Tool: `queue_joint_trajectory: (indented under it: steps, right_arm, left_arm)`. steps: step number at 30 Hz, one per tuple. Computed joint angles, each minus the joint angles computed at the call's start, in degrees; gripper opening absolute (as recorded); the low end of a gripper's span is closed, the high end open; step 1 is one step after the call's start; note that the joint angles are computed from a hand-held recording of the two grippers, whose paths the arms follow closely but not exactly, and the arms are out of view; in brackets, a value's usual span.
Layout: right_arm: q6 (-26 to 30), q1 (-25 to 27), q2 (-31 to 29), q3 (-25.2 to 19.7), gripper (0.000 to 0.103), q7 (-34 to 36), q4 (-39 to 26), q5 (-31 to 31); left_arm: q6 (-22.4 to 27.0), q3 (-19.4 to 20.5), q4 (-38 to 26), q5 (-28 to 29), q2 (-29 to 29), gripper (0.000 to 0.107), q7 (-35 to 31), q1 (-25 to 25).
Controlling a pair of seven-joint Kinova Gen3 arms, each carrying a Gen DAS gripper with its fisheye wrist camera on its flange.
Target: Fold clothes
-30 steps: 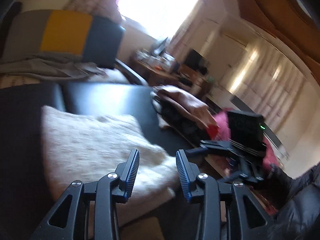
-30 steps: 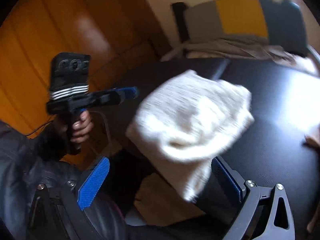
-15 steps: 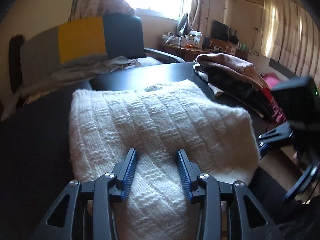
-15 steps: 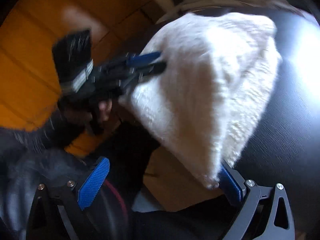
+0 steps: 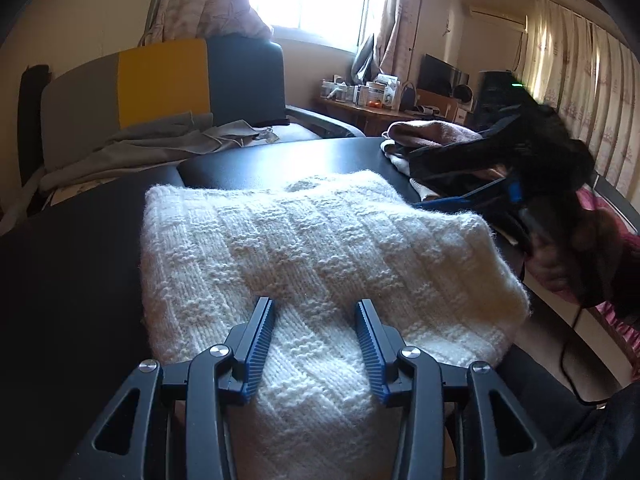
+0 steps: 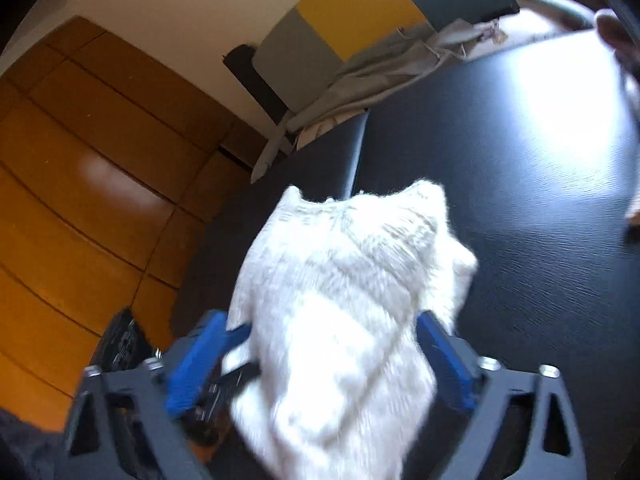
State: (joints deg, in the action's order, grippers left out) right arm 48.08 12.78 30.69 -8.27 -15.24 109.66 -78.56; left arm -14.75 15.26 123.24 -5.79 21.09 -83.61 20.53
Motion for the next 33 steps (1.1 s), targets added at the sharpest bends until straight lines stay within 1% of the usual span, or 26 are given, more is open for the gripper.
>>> queue_joint_trajectory:
  steps: [1,2,5,6,8,9,10,13,15,16,17,18,19,20,22,23,24,25,26,27,28,29,30,31,32,33]
  right_arm:
    - [-1.0,-1.1,0.6,-0.1,0.081,-1.0,-0.7,0.0]
    - [-2.0,-2.1,1.0,-0.1,0.081,-2.2,-1.3,0.5]
    - [-3.4,-2.4,1.6,-1.0,0.081,-3.2,-2.0,0.7]
    - [-3.6,-1.3,1.8,-2.1,0.081,-4.1,-2.2,1.7]
    - [-3.8,3.0,2.4,-6.6,0.081,-5.9,-2.0,3.0]
    - [-3.4,5.7,2.7,-8.5,0.081,-5.3,-1.2,2.6]
    - [-3.2,7.4,2.5,-9.4,0.081,-4.7,-0.2,2.3]
    - [-0.6,9.1,3.7,-9.5,0.081,-5.1,0.3,3.8]
    - [-1.7,11.4,5.8,-13.1,0.083,-5.1,0.2,3.8]
    - [-1.9,12.1,6.8,-14.3,0.083,-4.7,0.2,3.4]
    - [-3.0,11.7,7.2,-14.9,0.082,-4.0,0.3,2.0]
    - [-5.0,10.2,6.6,-14.5,0.078,-2.5,0.8,-0.2]
    - [-7.3,7.7,4.8,-13.2,0.056,-1.2,1.2,-1.6]
    - [-9.7,5.1,3.1,-11.7,0.029,-0.9,1.2,-1.9]
    - [-14.3,-0.2,-1.5,-8.5,0.028,-2.7,1.3,0.1]
    - [-16.7,-2.9,-4.2,-6.7,0.025,-3.0,1.5,2.3]
    - [-19.0,-5.5,-6.9,-4.9,0.022,-3.9,1.7,4.7]
    - [-21.3,-8.2,-9.2,-2.6,0.017,-5.7,2.6,7.0]
    - [-23.7,-10.8,-10.6,-0.1,0.016,-8.1,3.8,9.2]
    - [-26.0,-13.5,-10.8,2.3,0.014,-10.4,4.5,11.0]
    - [-27.7,-15.6,-10.1,4.6,0.004,-12.7,5.5,12.4]
    - [-28.5,-16.7,-8.2,6.3,0.003,-14.0,6.4,12.9]
    - [-28.3,-16.6,-6.2,7.1,0.003,-14.4,7.2,12.4]
    - [-27.2,-15.6,-5.3,7.2,0.002,-13.9,8.1,11.0]
    - [-25.5,-13.4,-5.4,6.8,0.000,-12.5,8.7,8.7]
    - [-24.6,-10.8,-6.0,5.5,0.000,-11.0,9.7,6.4]
  left_arm:
    - [-0.4,0.3,0.3,-0.2,0.0,0.043,0.3,-0.4]
    - [-0.7,0.7,0.4,-0.4,0.0,0.043,0.7,-0.9]
    - [-1.2,1.3,0.6,-0.8,0.2,0.043,2.0,-1.6]
    - [-1.2,0.8,0.6,-0.6,0.1,0.043,1.8,-1.0]
    - [-1.4,0.1,0.7,-0.4,-0.1,0.043,1.6,-0.3]
    - [-1.6,0.2,0.8,-0.5,0.0,0.043,1.6,-0.4]
    - [-1.8,0.2,0.8,-0.5,0.1,0.043,1.7,-0.4]
    - [-1.8,-0.1,0.7,-0.5,0.1,0.045,1.7,-0.1]
    - [-1.6,-0.3,0.5,-0.4,0.1,0.045,1.6,0.1]
    - [-1.5,-0.7,0.5,-0.1,0.0,0.045,1.3,0.6]
    - [-1.3,-1.3,0.4,0.4,-0.2,0.045,0.9,1.2]
    - [-1.5,-2.9,0.5,1.9,-0.6,0.045,-0.1,2.7]
    - [-1.8,-4.4,0.7,3.4,-1.1,0.045,-1.2,4.4]
    - [-2.0,-4.9,0.8,4.0,-1.4,0.045,-1.9,4.9]
    - [-1.5,-3.6,0.7,3.1,-1.6,0.045,-2.0,3.5]
    - [-0.8,-3.1,0.4,2.8,-1.5,0.045,-2.1,3.1]
    - [-0.1,-1.9,0.3,1.7,-1.2,0.045,-1.7,1.8]
    - [0.5,-0.3,0.2,0.4,-0.9,0.045,-1.2,0.3]
    - [1.1,1.0,0.1,-0.8,-0.5,0.045,-0.7,-1.0]
    - [1.2,1.2,0.2,-1.1,-0.4,0.045,-0.6,-1.2]
    - [1.1,0.6,0.4,-0.7,-0.6,0.045,-0.8,-0.6]
    - [1.1,0.9,0.5,-0.6,-0.7,0.045,-0.5,-0.9]
    - [1.0,0.9,0.6,-0.6,-0.9,0.045,-0.1,-0.9]
    - [0.9,-0.1,0.8,0.2,-1.3,0.045,-0.6,0.1]
    - [0.9,-1.5,0.9,1.1,-1.9,0.045,-1.3,1.4]
    - [0.8,-1.8,0.9,1.2,-2.4,0.045,-1.0,1.8]
